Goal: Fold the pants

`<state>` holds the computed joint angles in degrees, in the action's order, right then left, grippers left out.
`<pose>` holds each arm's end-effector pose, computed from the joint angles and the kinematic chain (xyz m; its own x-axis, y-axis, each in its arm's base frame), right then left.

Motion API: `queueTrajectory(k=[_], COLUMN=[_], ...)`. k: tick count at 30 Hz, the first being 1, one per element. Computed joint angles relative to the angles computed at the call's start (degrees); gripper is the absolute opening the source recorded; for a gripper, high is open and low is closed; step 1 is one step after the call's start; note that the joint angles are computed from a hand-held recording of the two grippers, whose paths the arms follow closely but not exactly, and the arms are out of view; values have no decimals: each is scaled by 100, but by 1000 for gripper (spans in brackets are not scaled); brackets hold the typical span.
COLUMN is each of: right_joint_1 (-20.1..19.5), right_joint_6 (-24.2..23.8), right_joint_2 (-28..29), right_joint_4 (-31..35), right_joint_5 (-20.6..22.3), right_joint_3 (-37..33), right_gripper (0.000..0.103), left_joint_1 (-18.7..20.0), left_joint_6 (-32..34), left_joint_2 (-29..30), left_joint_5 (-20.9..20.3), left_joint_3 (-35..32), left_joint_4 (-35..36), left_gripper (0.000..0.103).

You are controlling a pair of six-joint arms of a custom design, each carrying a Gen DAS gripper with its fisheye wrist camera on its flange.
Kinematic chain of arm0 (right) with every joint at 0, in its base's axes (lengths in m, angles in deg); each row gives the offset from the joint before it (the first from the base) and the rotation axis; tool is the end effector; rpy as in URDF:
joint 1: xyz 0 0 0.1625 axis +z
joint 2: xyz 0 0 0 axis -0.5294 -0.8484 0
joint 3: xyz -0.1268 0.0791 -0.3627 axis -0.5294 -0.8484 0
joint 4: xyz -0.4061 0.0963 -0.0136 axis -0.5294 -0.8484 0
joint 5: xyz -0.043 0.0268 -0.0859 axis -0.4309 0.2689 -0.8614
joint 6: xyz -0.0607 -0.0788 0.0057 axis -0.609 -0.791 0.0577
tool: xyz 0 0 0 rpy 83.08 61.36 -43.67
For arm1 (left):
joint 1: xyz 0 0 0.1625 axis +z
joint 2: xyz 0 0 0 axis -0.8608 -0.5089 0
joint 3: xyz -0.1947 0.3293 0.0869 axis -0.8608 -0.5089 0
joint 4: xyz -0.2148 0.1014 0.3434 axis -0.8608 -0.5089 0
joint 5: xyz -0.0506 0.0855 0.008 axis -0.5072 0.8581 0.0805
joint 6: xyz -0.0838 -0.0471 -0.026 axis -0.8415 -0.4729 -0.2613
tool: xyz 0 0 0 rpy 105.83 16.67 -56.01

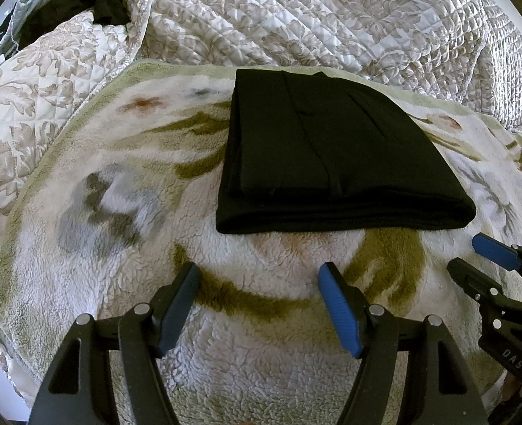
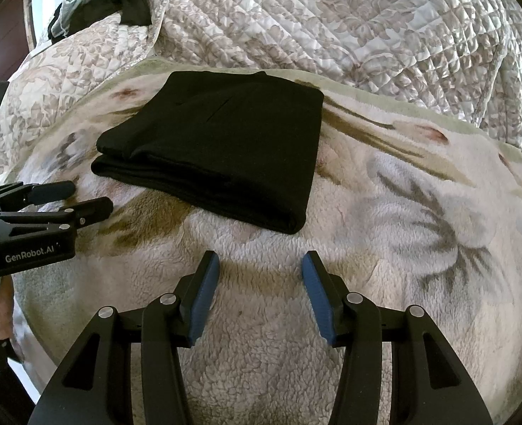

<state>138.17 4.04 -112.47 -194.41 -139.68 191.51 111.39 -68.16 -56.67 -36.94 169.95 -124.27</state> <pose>0.1899 -0.4197 0.0902 -0.6927 0.0572 0.7189 -0.5308 0.6344 -0.5620 -0.1501 -0.5078 0.1646 -0.6179 0.4746 -0.6269 0.7028 0.6909 -0.1696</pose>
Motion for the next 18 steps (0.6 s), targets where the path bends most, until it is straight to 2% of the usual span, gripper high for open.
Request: queueTrajectory(k=[10, 18], right_joint_1=[-20, -30], right_joint_6=[-93, -294], right_joint_2=[50, 193], right_joint_4=[-141, -510], right_joint_5=[31, 116], right_joint_3=[-6, -8], right_gripper=[50, 51], left_joint_1=[7, 10], left_joint_6=[-25, -52], left_joint_2=[4, -9], left_joint_5=[-11, -15], left_joint_3=[-32, 1], left_joint_4=[46, 24], left_gripper=[73, 73])
